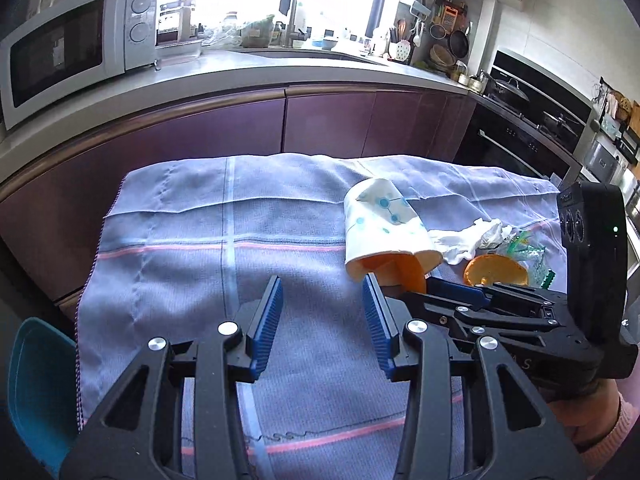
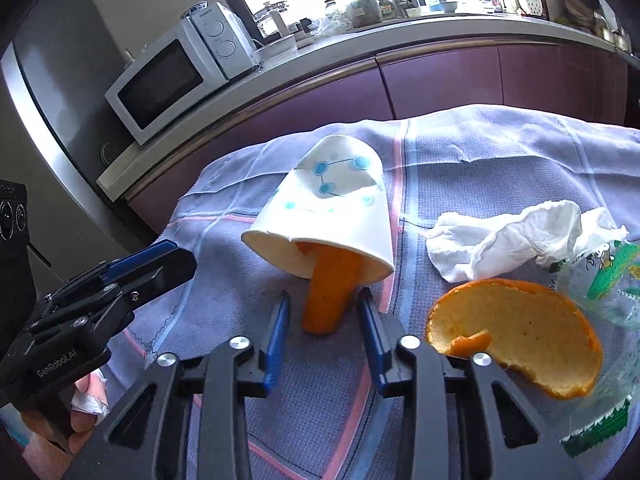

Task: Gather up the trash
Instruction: 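Move both tools back over the table toward the paper cup and orange peel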

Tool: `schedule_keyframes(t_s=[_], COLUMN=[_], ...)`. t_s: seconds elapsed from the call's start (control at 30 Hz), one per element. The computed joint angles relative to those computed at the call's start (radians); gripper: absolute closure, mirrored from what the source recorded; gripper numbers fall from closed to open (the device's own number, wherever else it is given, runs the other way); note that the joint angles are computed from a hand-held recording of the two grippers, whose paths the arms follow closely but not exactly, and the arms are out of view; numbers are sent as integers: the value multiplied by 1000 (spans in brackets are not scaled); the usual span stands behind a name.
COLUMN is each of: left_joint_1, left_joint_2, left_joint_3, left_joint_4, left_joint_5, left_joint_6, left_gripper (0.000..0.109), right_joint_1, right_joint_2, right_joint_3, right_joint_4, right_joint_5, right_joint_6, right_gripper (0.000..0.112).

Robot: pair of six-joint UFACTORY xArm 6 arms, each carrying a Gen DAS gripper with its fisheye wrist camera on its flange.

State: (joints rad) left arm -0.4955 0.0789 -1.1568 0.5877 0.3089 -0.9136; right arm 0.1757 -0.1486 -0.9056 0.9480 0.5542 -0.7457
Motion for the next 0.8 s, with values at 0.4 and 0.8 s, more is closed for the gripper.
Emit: schedule_keyframes(t_s=[0.4,0.8], left_joint_1=[-32,-34], left_joint_2=[128,172], left_joint_3=[-144,-191], left_joint_4=[-57,-71], left_joint_5=[55,76], left_joint_6=[128,119], left_gripper=[80,105], right_joint_1=[-94,-163], right_joint_2=[-94,-186], right_joint_3=[58,141], right_joint_4=[93,115], right_joint_5=[186,278], right_joint_6=[-110,-178], right_gripper=[94,94])
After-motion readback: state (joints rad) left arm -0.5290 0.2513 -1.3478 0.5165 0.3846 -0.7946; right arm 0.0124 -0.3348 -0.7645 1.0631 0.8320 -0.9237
